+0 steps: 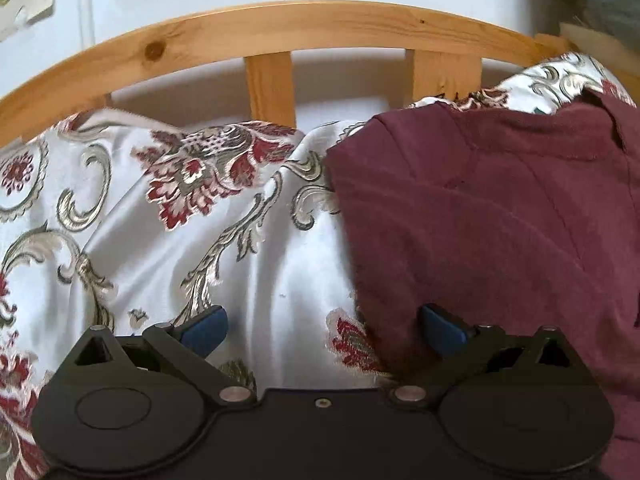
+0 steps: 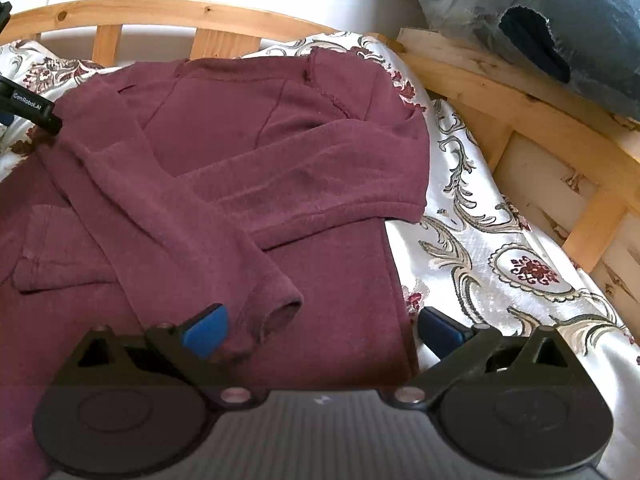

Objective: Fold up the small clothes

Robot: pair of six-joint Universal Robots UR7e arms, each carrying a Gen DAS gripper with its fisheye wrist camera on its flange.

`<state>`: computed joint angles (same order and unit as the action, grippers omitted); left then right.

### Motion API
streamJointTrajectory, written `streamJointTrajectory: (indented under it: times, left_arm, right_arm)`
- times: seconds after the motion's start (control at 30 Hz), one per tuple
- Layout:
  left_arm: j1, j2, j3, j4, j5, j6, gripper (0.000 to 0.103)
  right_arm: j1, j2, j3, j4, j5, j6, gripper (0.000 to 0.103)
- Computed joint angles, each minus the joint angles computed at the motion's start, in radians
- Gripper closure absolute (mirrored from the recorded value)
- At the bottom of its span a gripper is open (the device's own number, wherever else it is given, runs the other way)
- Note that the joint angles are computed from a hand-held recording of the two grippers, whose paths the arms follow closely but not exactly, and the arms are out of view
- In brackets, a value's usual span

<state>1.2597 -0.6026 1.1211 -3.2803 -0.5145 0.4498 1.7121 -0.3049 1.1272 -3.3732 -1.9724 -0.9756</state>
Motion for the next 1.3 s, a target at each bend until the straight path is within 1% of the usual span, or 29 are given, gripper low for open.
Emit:
streamJointTrajectory:
  times: [0.1,0.2,0.27,0.33,0.4,0.5,0.53,0.6,0.67,0.7,0.77,0.87,1.0,1.07,1.13,1.23,1.3]
  left_arm:
    - [-0.018,-0.003,0.012,0.001,0.053,0.006,0.001]
    - [-0.044,0.005,0.021,-0.011,0.127,0.068,0.001]
    - [-0.066,0.004,0.05,-0.034,0.173,0.126,0.001]
    - [-0.089,-0.01,0.105,-0.068,0.2,0.184,0.001]
    - [-0.111,-0.036,0.17,-0.069,0.212,0.198,0.001]
    - [-0.149,-0.081,0.272,-0.05,0.225,0.182,0.001]
    - [-0.164,-0.108,0.321,-0.013,0.224,0.138,0.001]
    - [-0.188,-0.16,0.402,0.075,0.216,0.036,0.001]
    - [-0.213,-0.224,0.488,0.199,0.191,-0.081,0.001]
    - [-0.224,-0.254,0.524,0.257,0.173,-0.126,0.001]
    - [-0.245,-0.308,0.588,0.357,0.144,-0.18,0.001]
    - [-0.265,-0.369,0.645,0.513,0.123,-0.258,0.001]
    - [-0.264,-0.421,0.669,0.708,0.075,-0.444,0.001]
    - [-0.26,-0.428,0.675,0.733,0.059,-0.496,0.001]
    - [-0.259,-0.434,0.697,0.69,0.041,-0.485,0.001]
    - [-0.262,-0.446,0.746,0.579,-0.006,-0.397,0.001]
    - [-0.263,-0.454,0.768,0.554,-0.046,-0.341,0.001]
  right_arm:
    - [-0.002,-0.037,0.049,-0.008,0.024,0.019,0.0]
    - [-0.007,-0.086,0.127,-0.042,0.049,0.016,0.0]
    - [-0.014,-0.126,0.186,-0.048,0.071,0.013,0.0]
    - [-0.023,-0.167,0.245,-0.051,0.104,0.004,0.0]
    - [-0.029,-0.199,0.295,-0.064,0.132,-0.022,0.0]
    - [-0.038,-0.247,0.364,-0.063,0.175,-0.079,0.0]
    - [-0.042,-0.262,0.385,-0.058,0.186,-0.1,0.0]
    - [-0.047,-0.291,0.419,-0.045,0.203,-0.133,0.0]
    - [-0.049,-0.318,0.45,-0.031,0.211,-0.167,0.0]
    - [-0.049,-0.33,0.463,-0.023,0.21,-0.185,0.0]
    - [-0.053,-0.353,0.487,-0.004,0.214,-0.234,0.0]
    - [-0.054,-0.382,0.53,-0.004,0.209,-0.319,0.0]
    - [-0.057,-0.399,0.583,-0.047,0.19,-0.428,0.0]
    - [-0.054,-0.388,0.599,-0.1,0.163,-0.478,0.0]
    - [-0.051,-0.366,0.601,-0.15,0.126,-0.487,0.0]
    - [-0.052,-0.347,0.6,-0.179,0.101,-0.452,0.0]
    - [-0.055,-0.337,0.598,-0.204,0.102,-0.45,0.0]
